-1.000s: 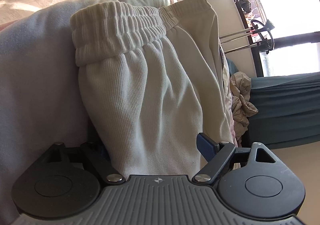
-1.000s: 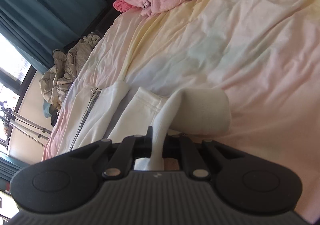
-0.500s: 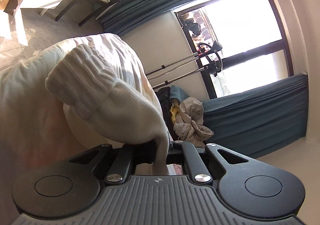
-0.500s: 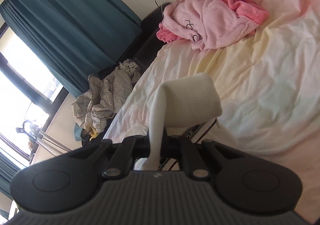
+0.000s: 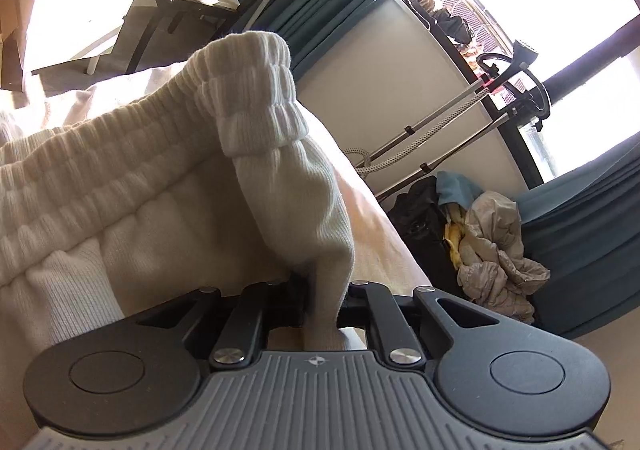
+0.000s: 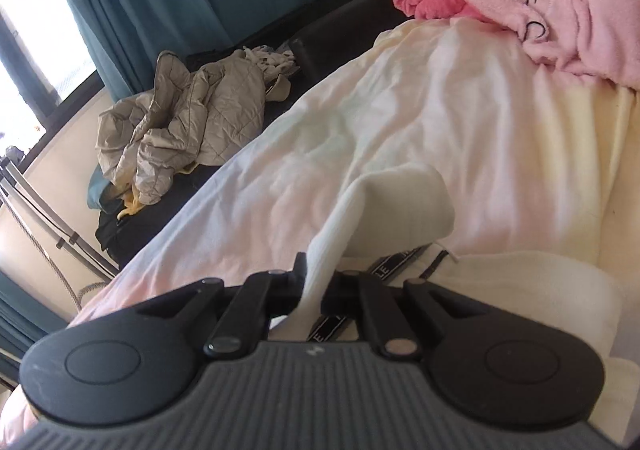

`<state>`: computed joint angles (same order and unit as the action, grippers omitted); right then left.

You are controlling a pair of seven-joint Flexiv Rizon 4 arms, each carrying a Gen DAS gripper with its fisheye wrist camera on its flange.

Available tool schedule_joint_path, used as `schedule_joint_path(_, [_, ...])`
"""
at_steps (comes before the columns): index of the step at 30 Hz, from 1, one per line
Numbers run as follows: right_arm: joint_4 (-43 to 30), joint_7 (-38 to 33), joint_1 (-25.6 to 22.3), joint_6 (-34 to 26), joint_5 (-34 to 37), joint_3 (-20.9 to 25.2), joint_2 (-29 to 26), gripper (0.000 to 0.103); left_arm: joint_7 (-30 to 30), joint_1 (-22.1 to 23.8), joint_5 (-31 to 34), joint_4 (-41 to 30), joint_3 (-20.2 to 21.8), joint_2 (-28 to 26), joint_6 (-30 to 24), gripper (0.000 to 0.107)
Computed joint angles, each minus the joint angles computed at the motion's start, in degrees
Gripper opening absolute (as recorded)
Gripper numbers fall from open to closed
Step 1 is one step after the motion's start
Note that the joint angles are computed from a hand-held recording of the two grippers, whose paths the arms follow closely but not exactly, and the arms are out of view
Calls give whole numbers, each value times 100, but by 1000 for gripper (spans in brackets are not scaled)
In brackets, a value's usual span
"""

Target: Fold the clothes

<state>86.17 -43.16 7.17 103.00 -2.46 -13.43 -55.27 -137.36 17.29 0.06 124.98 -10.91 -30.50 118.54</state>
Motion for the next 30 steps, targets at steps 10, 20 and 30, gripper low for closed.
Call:
schedule_joint_path(10, [518, -473, -1175, 898, -477, 1466, 171, 55, 789, -766, 139, 495, 389, 352, 624, 84])
schedule_joint_path(20, [2894, 250, -1919, 2383, -593, 2125, 1229, 61, -627, -2275, -1448, 2418, 737, 476, 2384, 93])
schedule_joint_path(30, [3244, 1148, -2341, 2805, -2053, 2166, 917, 61, -1588, -1539, -194, 2390, 709, 94, 2478, 92])
